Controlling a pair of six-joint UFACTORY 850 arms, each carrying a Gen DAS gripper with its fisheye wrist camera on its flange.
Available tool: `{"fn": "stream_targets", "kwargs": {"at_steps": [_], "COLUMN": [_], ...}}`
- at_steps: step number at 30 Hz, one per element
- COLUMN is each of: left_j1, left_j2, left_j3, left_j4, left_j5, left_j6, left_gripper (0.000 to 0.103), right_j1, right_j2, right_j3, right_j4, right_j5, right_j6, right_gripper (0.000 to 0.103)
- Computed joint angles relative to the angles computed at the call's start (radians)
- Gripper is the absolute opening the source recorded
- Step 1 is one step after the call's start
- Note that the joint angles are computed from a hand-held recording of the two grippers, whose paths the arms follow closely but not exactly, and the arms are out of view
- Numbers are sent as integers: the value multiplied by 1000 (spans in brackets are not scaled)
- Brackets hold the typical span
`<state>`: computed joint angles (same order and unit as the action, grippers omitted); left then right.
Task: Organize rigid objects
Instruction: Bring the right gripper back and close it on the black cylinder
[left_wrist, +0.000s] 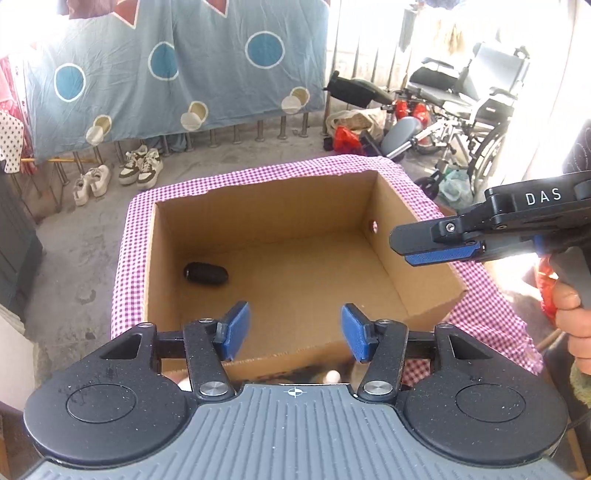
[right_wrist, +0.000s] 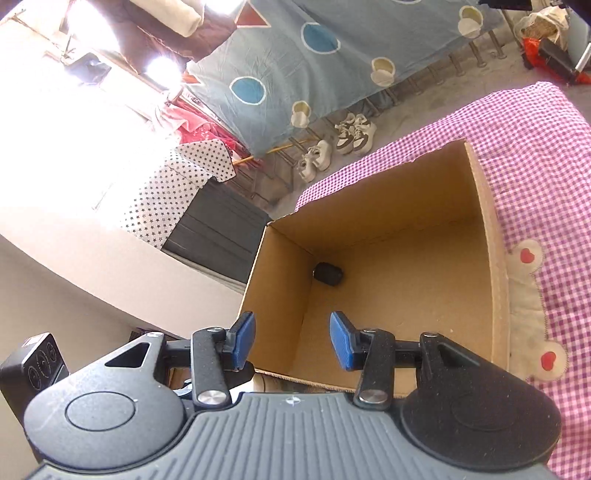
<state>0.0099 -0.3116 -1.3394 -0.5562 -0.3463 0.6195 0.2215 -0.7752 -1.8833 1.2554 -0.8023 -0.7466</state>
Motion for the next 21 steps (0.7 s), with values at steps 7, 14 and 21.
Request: {"fn": "stream_targets", "kwargs": {"at_steps": [7, 14, 21], "left_j1": [-63, -158, -179], "left_j2": [66, -10, -67], "left_j3": [216, 202, 153], "left_j4": [-342, 43, 194], "left_j5": [62, 113, 89], "left_j6": [376, 38, -128], "left_gripper": [53, 35, 32], "right_j1": [19, 59, 69], "right_j2": [232, 208, 172], "right_j3": [470, 549, 515], "right_j4": [210, 239, 137], "right_j5": [201, 339, 341], "right_j6": [-289, -329, -256], "right_gripper": [47, 38, 31]}}
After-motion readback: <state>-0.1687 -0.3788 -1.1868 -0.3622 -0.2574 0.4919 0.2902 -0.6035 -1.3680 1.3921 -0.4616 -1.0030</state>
